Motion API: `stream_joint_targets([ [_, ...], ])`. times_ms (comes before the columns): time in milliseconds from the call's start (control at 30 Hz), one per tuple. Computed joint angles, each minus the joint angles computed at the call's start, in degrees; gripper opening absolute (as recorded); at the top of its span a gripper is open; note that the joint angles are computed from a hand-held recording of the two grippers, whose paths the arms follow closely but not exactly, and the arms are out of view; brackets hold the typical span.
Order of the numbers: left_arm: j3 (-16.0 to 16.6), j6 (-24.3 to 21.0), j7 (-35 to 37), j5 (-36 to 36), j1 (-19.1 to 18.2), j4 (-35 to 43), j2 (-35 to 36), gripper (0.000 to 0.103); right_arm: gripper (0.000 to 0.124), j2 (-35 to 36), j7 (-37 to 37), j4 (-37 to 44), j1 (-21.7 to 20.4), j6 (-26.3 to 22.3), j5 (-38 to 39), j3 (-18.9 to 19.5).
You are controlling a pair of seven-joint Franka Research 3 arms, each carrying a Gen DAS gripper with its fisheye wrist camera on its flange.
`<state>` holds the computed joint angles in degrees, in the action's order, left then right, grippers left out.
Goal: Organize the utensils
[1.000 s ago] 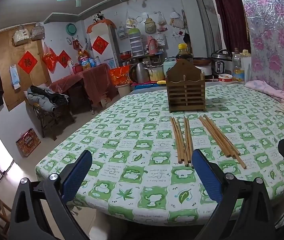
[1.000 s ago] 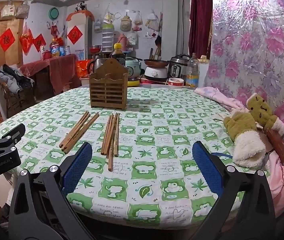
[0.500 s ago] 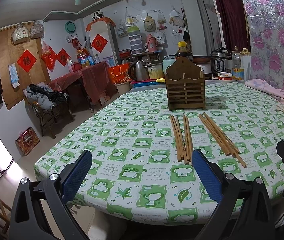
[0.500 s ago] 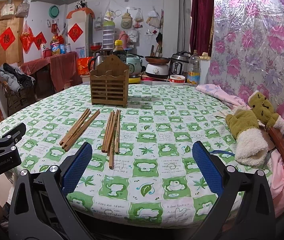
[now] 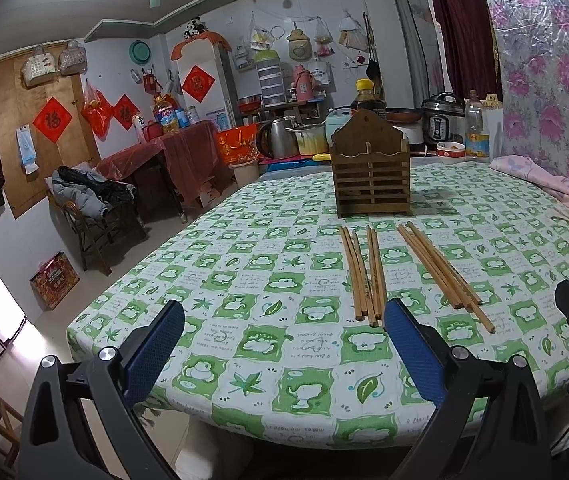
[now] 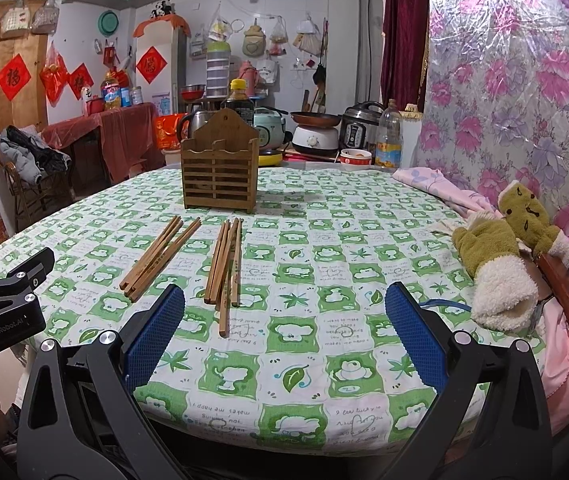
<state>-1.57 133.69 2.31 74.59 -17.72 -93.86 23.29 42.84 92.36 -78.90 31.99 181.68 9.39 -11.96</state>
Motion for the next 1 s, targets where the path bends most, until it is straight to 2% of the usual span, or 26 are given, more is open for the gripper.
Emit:
stream_joint_targets([
  [1000, 0.09, 0.02, 0.78, -0.74, -0.01, 0.43, 0.16, 0.098, 0.097, 0.05, -0.01, 0.30, -0.40, -0.41, 0.14, 0.39],
])
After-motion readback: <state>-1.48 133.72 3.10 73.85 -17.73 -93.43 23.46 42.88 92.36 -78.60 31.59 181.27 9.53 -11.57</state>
